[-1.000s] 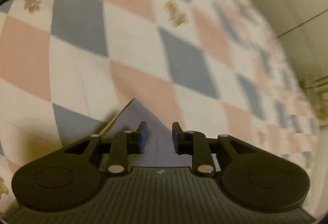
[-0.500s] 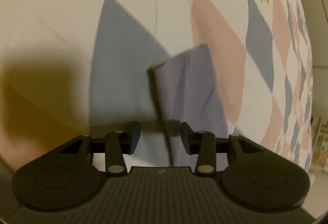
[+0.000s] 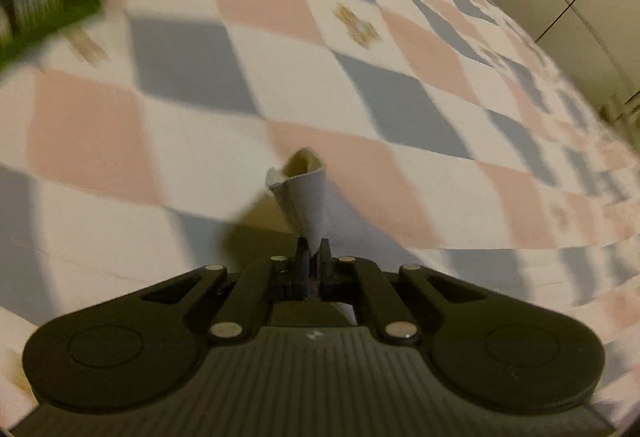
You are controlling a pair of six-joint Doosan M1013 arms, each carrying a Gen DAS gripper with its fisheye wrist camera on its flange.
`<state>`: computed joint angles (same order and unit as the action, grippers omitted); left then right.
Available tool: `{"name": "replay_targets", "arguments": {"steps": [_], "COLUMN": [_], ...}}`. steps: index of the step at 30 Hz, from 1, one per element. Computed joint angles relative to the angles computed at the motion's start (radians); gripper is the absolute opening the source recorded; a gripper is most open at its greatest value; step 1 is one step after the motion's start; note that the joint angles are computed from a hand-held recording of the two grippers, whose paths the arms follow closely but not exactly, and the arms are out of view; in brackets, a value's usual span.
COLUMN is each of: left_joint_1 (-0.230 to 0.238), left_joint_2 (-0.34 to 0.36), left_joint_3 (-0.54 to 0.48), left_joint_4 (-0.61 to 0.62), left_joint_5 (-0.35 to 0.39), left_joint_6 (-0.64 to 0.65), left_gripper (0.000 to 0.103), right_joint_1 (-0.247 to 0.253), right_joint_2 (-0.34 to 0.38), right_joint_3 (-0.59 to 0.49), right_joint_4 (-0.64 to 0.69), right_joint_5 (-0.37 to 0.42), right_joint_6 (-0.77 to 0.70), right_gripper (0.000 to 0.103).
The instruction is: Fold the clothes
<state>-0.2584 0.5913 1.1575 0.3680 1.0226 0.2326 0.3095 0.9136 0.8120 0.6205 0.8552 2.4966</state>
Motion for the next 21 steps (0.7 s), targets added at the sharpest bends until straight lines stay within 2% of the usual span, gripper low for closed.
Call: {"name": "replay_targets", "arguments": {"steps": [2,3,5,7,8,9,10,15,19,21], "left_joint_1": [0.003,0.01,0.006,-0.016,-0.026,-0.034,-0.042,-0.077,-0.129,-0.16], "left_joint_2": [-0.004,0.013,0.086,0.126,0.134,0.123,0.112,0.051,-0.002,-0.033], "left_joint_3": [0.024,0.018,-0.049,-0.094,-0.111,-0.102,-0.093,-0.055,-0.003,0.04], "left_joint_4": [0.01,-0.026,-0.038,0.023,0.042,0.048,0.054,0.019,-0.067,-0.122], "left_joint_5": [0.04,0.065,0.206,0.279,0.302,0.287,0.274,0.279,0.235,0.208], "left_joint_6": [0.025,0.068,0.145,0.208,0.213,0.197,0.18,0.097,0.068,-0.022], "left_gripper": [0.001,0.003,0.006,0.008,0.012,0.029,0.039,0.037,0.037,0.037], "right_joint_1": [0.001,0.002,0.004,0.005,0.005,0.005,0.003,-0.006,-0.042,-0.073], "right_joint_2": [0.009,0.015,0.034,0.054,0.063,0.07,0.07,0.022,-0.077,-0.136], "right_joint_3": [-0.019,-0.03,-0.067,-0.11,-0.133,-0.154,-0.166,-0.153,-0.003,0.097], "right_joint_4": [0.011,0.017,0.019,0.018,0.018,0.017,0.011,-0.103,-0.209,-0.255], "right_joint_5": [0.029,0.046,0.099,0.16,0.196,0.232,0.263,0.368,0.314,0.253], "right_joint_6": [-0.025,-0.042,-0.07,-0.094,-0.108,-0.129,-0.166,-0.366,-0.359,-0.315], "right_gripper": [0.069,0.069,0.069,0.069,0.069,0.069,0.069,0.069,0.069,0.069]}}
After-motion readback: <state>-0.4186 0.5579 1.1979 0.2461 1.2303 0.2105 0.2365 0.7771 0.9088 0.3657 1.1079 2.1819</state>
